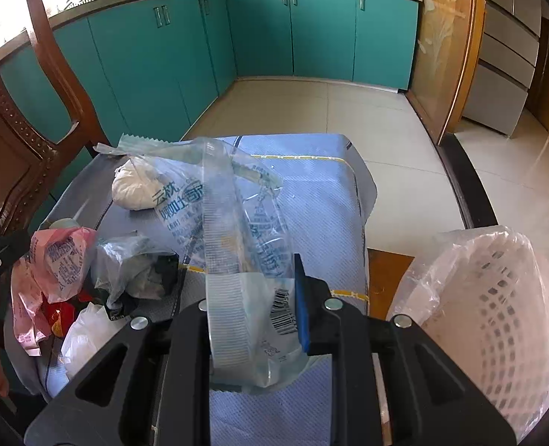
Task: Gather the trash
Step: 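Grasp the clear plastic bag with the right tool and lift it, then grasp the pink plastic bag with the left tool and lift it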
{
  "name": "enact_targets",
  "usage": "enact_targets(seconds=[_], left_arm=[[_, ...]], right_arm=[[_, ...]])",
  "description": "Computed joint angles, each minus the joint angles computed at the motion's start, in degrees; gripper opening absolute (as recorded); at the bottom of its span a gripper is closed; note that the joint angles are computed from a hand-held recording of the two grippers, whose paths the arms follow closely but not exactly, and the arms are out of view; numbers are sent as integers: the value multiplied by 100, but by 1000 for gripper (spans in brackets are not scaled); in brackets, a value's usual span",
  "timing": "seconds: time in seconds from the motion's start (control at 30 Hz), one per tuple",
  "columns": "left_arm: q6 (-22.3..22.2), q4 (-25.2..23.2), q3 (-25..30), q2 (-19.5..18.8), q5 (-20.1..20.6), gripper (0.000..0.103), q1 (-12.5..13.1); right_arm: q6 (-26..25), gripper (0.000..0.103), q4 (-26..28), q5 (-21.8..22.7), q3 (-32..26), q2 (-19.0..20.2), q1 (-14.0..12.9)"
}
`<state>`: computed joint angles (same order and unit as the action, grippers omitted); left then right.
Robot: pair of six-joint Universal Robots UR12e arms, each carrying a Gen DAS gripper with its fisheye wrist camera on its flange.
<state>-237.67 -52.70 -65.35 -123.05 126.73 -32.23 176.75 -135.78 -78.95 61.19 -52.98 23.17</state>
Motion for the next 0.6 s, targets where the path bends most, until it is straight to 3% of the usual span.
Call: enact_targets(seconds=[0.17, 0.37, 0.47, 0.6], left_arm=[[53, 160, -100, 55, -146, 97, 40], [378, 1127, -528, 265, -768, 97, 164], [283, 1187, -571, 279, -976, 97, 200], [224, 889, -445, 201, -1113, 97, 219]], right_arm=[[47, 23, -36, -19, -11, -3, -6], [193, 23, -75, 26, 14, -26, -56], [244, 23, -125, 71, 43, -45, -83], [265, 23, -166, 137, 78, -65, -102]])
